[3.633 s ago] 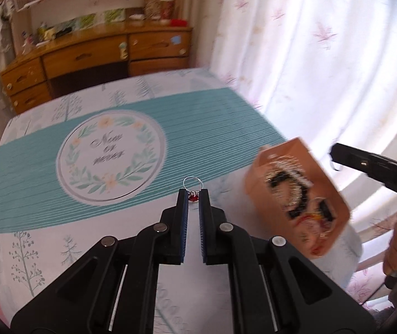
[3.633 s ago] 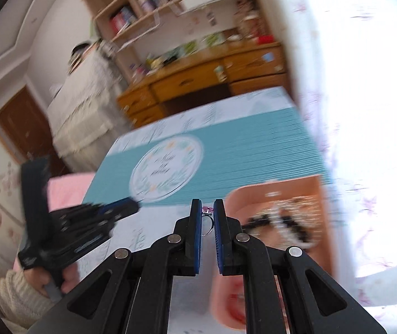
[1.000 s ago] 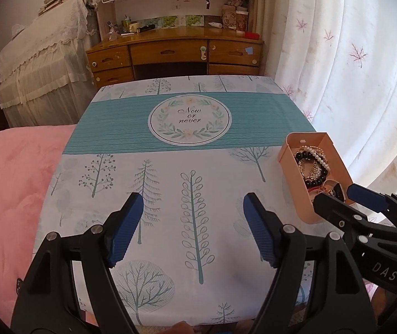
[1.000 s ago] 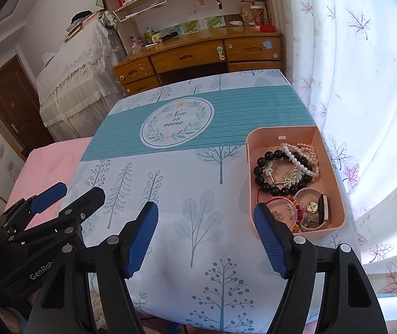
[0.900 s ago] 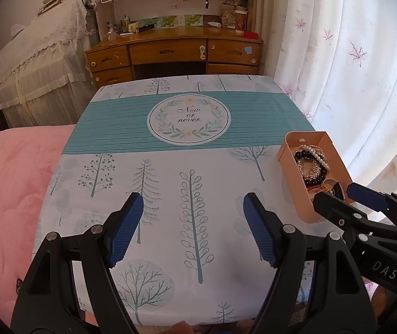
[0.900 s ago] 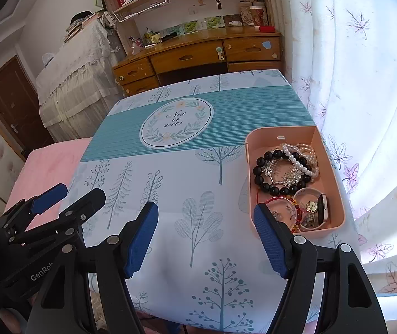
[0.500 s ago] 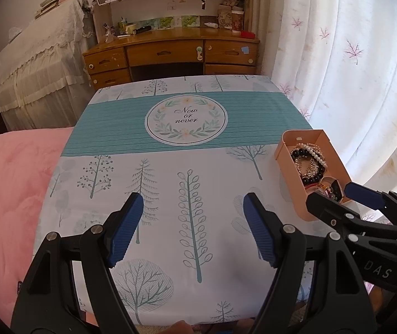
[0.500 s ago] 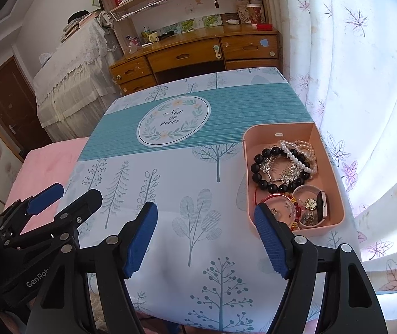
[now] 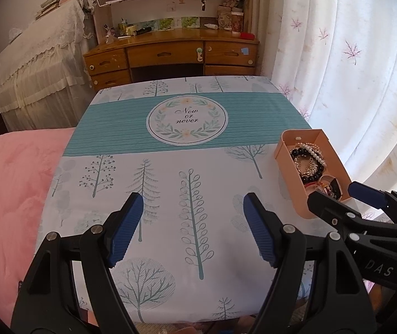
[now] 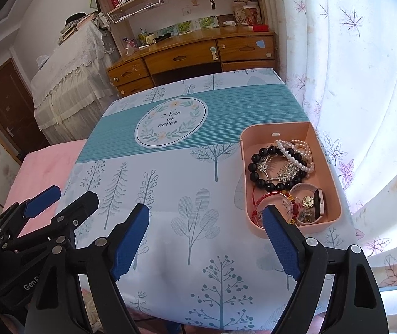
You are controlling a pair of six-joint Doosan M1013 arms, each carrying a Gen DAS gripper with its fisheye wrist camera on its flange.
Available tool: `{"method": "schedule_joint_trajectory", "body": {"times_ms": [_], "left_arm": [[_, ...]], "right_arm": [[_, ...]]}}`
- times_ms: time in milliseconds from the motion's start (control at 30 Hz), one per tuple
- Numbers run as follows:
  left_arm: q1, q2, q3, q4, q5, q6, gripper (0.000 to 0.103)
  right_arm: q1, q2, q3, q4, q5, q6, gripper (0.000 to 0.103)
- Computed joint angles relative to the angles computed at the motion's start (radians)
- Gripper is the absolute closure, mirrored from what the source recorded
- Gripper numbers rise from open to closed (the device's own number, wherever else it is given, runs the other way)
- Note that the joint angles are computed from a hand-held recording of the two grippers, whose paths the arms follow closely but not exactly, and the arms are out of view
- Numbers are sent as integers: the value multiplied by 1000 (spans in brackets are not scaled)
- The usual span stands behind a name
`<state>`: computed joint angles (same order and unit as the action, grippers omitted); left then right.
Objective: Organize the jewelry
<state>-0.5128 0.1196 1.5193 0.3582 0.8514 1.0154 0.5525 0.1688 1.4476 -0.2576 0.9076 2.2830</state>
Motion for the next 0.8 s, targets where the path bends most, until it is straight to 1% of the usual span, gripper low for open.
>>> {"method": "schedule_joint_trajectory", "body": {"times_ms": [600, 800], "left_arm": [[-1, -41, 37, 41, 4, -34, 31], [12, -46, 44, 20, -5, -15, 31]], "right_arm": [[33, -4, -11, -42, 26, 18, 18], [39, -1, -19, -50, 44, 19, 18]]}}
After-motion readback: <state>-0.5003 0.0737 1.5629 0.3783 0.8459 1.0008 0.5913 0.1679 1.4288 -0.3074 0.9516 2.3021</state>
